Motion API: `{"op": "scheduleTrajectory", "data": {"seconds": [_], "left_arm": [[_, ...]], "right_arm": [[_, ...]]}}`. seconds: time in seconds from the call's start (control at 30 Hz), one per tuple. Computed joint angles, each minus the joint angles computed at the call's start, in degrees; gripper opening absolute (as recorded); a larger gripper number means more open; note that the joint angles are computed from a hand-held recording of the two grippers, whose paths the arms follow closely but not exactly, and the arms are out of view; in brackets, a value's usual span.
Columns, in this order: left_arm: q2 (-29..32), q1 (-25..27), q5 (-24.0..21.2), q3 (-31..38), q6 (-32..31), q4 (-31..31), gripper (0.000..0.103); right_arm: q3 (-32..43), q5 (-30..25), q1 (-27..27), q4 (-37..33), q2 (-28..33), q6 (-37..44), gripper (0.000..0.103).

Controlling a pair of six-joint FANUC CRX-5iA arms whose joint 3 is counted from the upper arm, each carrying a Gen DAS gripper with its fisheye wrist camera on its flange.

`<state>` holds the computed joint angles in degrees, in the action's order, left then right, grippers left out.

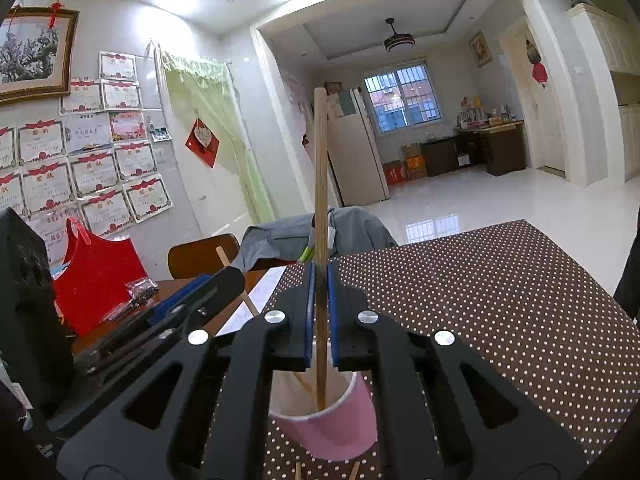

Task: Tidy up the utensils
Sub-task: 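Lift both chopsticks over the pink cup and drop them in, then grasp another chopstick with the left tool while the right tool grasps one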

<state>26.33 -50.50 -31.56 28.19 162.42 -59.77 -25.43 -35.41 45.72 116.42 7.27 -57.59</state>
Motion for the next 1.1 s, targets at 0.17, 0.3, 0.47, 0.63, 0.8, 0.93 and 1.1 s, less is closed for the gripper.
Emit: {"op": "scheduleTrajectory", "data": {"seconds": [0.17,0.3,0.47,0.63,0.8,0.93,1.1], "left_arm": [[-1.3,-0.3,-1.4,-1.4,-0.3,0.8,0.044],[-2.3,-0.9,-2.7,-2.2,-0.3,0.4,0.048],[-3.2,-1.8,-4.7,-2.8,-0.9,-0.3,0.051],[-4.1,-2.2,-6.1,-3.8,-1.1,-0.2,0.054],[-5.6,-3.1,-8.0,-5.5,-0.7,-0.4,0.055],[-6.3,-4.6,-10.5,-6.2,-0.7,-1.7,0.055],[-7.8,-6.1,-12.5,-7.6,0.3,-3.0,0.055]], "right_arm": [[-0.3,-0.2,1.4,-2.8,0.0,2.0,0.007],[-0.7,-0.5,2.4,-4.5,-0.2,3.1,0.007],[-0.5,-0.3,3.7,-7.7,-0.2,5.9,0.008],[-0.8,-2.4,5.5,-11.2,-0.5,7.2,0.042],[-1.7,-4.0,6.7,-12.0,-1.5,6.8,0.046],[-1.9,-5.8,8.3,-13.5,-1.9,8.3,0.049],[-3.3,-8.6,10.9,-16.1,-3.3,9.5,0.05]]}}
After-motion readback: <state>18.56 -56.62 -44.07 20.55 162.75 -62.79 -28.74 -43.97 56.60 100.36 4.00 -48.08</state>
